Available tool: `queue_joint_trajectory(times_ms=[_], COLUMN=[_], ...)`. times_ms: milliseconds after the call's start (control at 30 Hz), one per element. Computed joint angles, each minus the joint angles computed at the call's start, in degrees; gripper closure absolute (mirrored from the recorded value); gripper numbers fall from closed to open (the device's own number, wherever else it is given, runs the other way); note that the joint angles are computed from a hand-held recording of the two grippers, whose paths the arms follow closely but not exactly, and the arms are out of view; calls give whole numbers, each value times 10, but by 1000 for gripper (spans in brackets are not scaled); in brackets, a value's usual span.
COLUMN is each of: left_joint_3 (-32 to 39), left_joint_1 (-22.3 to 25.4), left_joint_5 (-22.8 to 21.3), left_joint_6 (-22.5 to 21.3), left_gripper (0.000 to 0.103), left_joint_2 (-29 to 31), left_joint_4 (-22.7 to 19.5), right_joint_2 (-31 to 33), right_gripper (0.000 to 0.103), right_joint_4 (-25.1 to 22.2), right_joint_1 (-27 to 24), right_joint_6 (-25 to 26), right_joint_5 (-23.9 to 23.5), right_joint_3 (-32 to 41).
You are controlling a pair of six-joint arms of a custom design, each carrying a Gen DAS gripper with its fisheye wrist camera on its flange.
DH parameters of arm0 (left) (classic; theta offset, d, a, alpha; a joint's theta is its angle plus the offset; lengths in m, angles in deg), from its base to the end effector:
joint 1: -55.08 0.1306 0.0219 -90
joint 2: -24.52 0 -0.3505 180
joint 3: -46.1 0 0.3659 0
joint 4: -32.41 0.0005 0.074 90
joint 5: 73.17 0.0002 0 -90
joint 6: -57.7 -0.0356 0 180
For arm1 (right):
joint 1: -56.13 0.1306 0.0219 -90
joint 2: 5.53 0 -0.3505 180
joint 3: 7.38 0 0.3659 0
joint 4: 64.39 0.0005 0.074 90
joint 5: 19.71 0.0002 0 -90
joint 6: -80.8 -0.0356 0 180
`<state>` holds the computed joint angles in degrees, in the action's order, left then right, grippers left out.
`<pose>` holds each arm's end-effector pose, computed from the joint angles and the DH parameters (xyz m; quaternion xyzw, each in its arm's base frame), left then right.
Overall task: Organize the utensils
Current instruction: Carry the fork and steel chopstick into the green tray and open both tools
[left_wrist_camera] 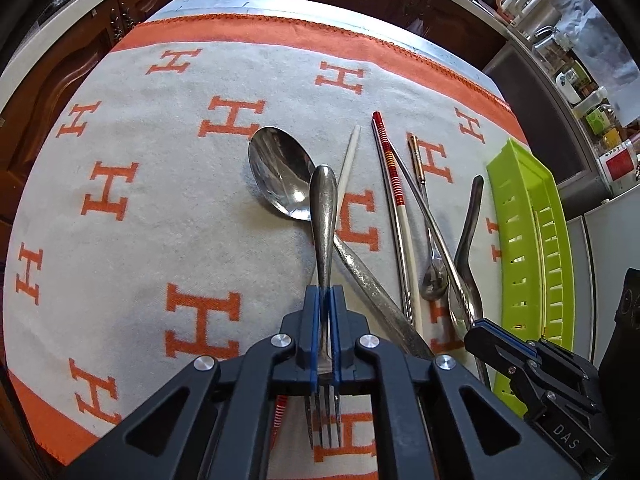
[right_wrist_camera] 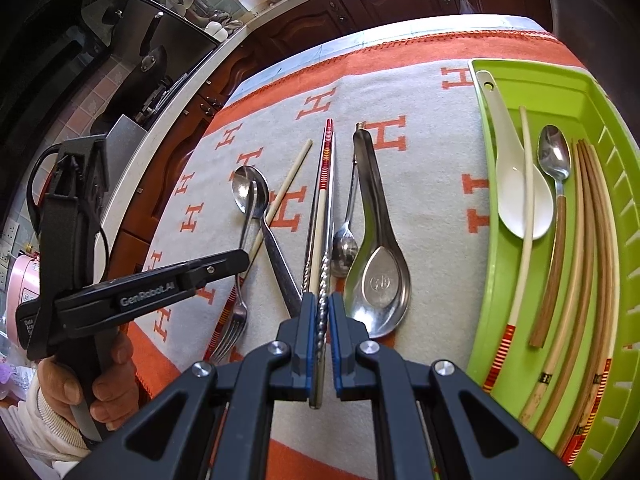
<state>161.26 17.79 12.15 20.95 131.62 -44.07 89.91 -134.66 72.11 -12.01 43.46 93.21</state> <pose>0.4210 -0.3176 0.4150 -0.1438 0.9709 -0.1047 0.1601 0.4417 0.1427 0.4163 -0.1586 0.9379 0.2577 0.1697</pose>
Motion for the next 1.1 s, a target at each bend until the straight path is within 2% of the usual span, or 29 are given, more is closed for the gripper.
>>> queue_joint_trajectory(times_ms=[267, 467, 833, 933, 1100], left_joint_3=[10, 47, 78, 113, 220], left_joint_1=[-8, -21, -32, -37, -49], left_joint_5=[15, 17, 27, 33, 52], left_joint_6=[-1, -15, -23, -35, -65], left_gripper=[101, 101, 101, 101, 101], left_joint_2=[-20, -9, -1, 16, 79], left_joint_4=[0, -10, -20, -31, -66], right_joint_2=[-22, -59, -113, -130, -159], right_gripper=[97, 98, 98, 98, 98], right_joint_4=[18, 47, 72, 79, 89], right_joint_1=[-5, -15, -29, -42, -79], right_joint_6=[-15, -31, -51, -61, -79], right_joint_5=[-5, -22, -1, -2, 9], right_joint_3=[-16, -39, -58, -60, -64])
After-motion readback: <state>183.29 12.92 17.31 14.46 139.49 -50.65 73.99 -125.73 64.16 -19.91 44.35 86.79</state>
